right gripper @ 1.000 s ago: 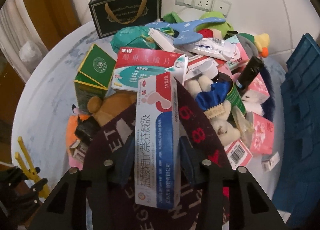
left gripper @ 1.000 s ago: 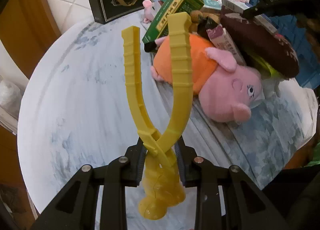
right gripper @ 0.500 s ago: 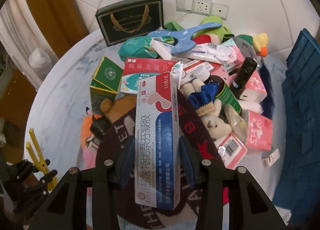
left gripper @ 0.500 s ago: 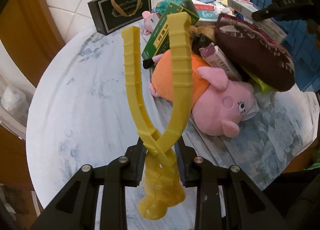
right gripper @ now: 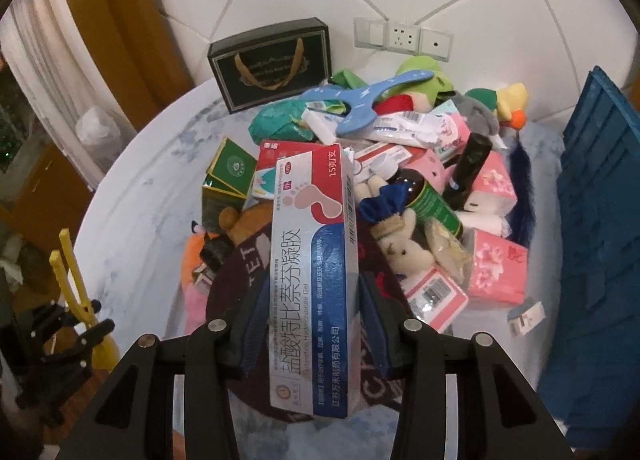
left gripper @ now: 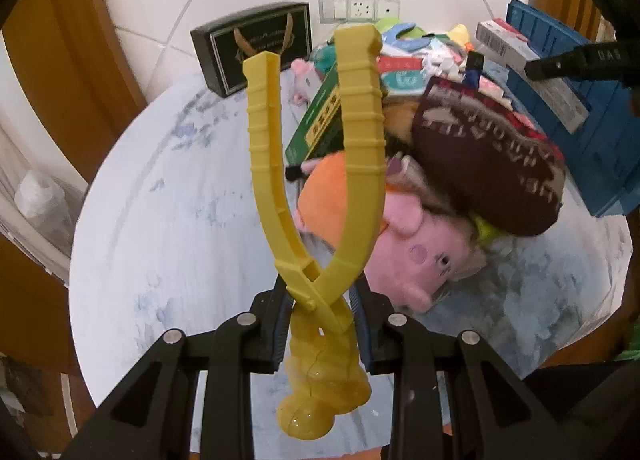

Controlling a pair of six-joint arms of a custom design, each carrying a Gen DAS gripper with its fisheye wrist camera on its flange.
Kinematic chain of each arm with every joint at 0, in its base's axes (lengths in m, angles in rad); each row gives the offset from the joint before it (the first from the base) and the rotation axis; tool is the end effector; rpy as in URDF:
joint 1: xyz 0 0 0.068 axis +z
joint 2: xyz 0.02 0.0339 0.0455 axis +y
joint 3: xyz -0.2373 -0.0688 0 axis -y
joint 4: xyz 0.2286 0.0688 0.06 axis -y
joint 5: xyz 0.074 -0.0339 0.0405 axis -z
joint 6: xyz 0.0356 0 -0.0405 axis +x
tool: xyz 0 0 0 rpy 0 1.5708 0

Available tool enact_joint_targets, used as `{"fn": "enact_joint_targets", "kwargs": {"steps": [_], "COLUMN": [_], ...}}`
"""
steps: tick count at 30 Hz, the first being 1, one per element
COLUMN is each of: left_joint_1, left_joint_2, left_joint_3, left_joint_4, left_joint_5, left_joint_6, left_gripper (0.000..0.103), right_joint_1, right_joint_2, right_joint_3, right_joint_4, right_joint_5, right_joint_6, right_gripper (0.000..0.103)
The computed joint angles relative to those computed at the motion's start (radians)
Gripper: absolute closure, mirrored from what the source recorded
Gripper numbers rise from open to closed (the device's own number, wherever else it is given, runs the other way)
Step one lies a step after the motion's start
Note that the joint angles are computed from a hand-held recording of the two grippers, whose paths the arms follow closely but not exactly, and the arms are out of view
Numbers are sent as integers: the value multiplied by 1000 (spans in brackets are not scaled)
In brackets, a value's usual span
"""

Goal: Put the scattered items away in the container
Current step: 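Lift the slingshot and ointment box and carry both over the blue crate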

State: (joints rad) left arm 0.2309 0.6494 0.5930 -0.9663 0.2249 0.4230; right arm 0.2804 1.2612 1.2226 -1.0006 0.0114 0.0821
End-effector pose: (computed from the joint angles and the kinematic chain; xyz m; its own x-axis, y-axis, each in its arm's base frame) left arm 0.1179 0.0196 0.2112 -0.8028 0.2223 -0.5533 0.2408 0.9697 0.0403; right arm 0.2250 0.0644 0.2962 -0.8478 -0.1588 -0.5060 -0.2023 0.9788 0.0318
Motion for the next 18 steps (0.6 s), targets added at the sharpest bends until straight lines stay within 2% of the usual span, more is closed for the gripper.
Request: {"fn": "enact_joint_targets", "kwargs": {"steps": [12,18], "left_joint_1": [-322,-533], "left_joint_2": [66,147], "left_joint_3": [256,427], "left_joint_4": [-59,-98], "left_joint_5": [-183,-317], "left_joint_6": [-306,-451], "left_gripper": [76,76], "right_joint_1": [-144,-241], "right_joint_2": [-84,-93], "right_joint_3": [100,191], "right_joint_4": [-131,-212], "right_joint_5": [-102,-183], "right_joint_6": [-125,-207], "right_gripper": [60,60]}}
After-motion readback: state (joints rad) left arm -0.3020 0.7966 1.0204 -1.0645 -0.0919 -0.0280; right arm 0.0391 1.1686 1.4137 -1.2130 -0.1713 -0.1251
